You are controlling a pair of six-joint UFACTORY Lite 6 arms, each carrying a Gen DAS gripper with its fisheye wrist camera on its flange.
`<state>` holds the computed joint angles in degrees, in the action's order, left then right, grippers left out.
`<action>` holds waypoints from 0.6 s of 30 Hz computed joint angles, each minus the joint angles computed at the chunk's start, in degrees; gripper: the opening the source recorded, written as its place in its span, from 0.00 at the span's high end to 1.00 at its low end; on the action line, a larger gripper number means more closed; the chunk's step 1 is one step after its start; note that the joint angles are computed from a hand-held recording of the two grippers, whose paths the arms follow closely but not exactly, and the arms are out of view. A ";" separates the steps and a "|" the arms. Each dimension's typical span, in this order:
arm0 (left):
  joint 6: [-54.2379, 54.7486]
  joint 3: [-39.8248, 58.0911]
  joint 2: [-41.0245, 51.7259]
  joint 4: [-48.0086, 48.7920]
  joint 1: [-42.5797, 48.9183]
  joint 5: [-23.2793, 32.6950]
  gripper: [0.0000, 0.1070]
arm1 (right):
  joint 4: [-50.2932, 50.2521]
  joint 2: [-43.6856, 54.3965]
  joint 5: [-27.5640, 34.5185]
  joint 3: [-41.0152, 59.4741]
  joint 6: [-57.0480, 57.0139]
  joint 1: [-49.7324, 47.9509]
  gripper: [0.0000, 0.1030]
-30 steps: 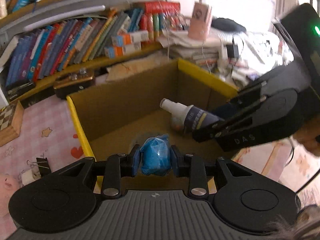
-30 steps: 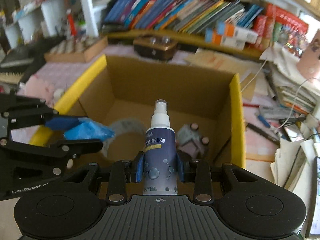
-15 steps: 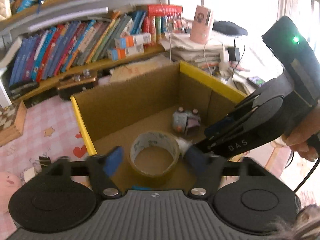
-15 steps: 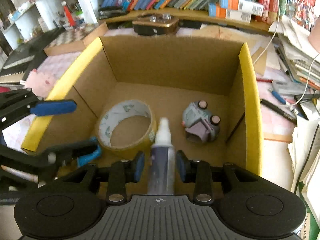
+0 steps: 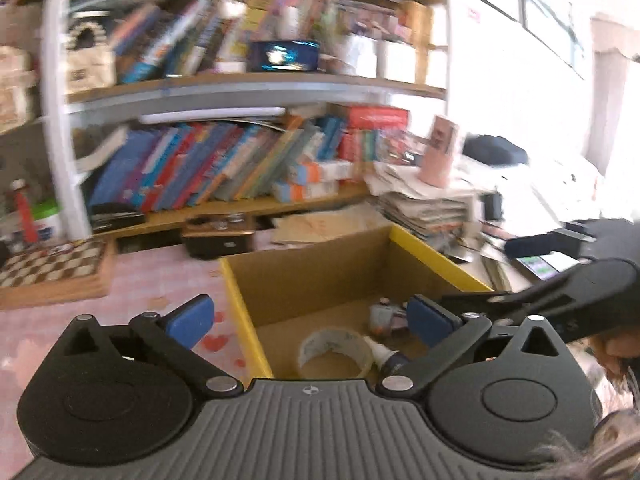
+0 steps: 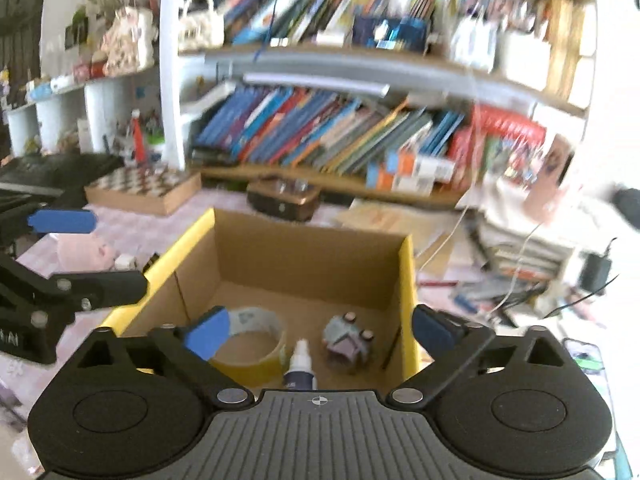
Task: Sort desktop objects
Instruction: 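Raise both tools out of the yellow box and pull back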
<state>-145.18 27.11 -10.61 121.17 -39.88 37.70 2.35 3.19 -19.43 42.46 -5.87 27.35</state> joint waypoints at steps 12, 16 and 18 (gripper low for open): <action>-2.37 -15.87 -13.87 -26.69 -21.60 15.69 0.04 | 27.41 -10.68 -15.37 -18.59 -8.58 11.59 0.00; -1.34 -20.57 -21.27 -35.69 -29.59 21.95 0.04 | 38.25 -13.40 -17.84 -22.32 -10.83 17.39 0.00; -0.23 -22.63 -24.99 -39.92 -33.89 25.09 0.04 | 43.52 -14.57 -18.20 -23.75 -11.89 20.57 0.00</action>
<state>-145.41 4.48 -35.60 81.25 -73.77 62.79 45.87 -11.38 -37.64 18.71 -17.76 47.92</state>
